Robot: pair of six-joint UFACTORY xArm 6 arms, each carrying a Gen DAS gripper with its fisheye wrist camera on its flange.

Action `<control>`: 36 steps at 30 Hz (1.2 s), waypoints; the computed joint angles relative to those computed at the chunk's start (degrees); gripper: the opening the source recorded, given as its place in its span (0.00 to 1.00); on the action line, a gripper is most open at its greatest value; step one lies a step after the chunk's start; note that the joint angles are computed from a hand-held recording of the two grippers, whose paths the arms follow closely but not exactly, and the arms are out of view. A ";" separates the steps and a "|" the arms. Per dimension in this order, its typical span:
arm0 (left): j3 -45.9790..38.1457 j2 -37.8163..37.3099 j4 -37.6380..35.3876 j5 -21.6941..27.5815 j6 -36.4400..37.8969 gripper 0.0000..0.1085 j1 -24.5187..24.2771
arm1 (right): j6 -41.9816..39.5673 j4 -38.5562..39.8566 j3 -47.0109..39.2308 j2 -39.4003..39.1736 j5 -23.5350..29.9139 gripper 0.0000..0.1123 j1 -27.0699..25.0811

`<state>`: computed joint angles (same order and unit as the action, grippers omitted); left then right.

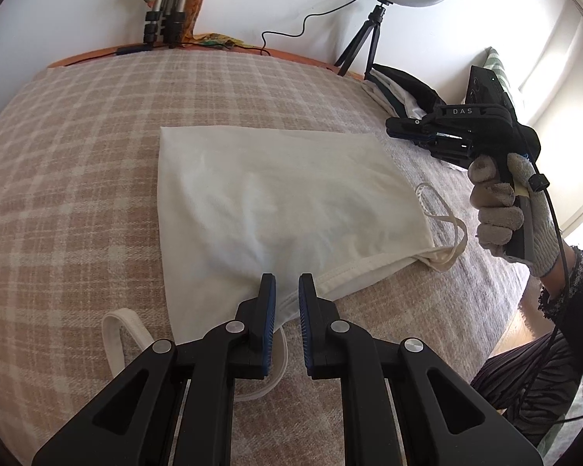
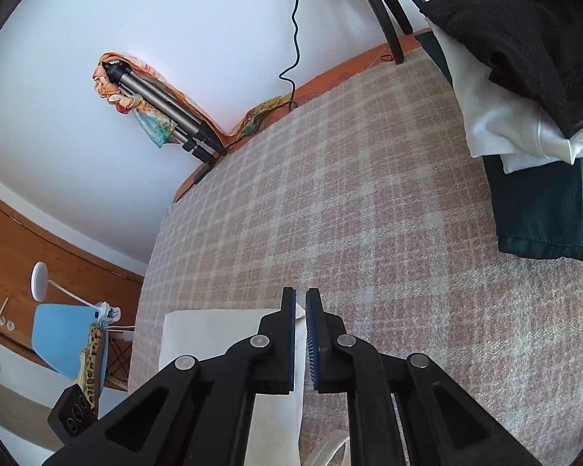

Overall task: Fold small clothes
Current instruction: 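Regrasp the folded tank top's edge with both tools and lift it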

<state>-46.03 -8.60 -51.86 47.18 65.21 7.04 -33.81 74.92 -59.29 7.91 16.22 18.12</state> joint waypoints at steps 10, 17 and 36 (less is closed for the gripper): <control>-5.87 1.90 -4.22 4.44 -3.61 0.31 6.74 | 12.16 -18.73 6.83 -6.46 -0.08 0.33 2.92; -14.05 10.76 -4.39 11.78 -13.49 0.33 9.43 | 20.74 -28.38 9.56 -7.11 1.99 0.37 3.70; -18.36 17.75 -5.41 17.15 -18.95 0.33 9.52 | -1.55 -0.96 11.04 -7.05 8.40 0.39 1.74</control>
<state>-64.39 9.15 -57.27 64.33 46.25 16.56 -35.36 73.96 -48.25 0.86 24.63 19.86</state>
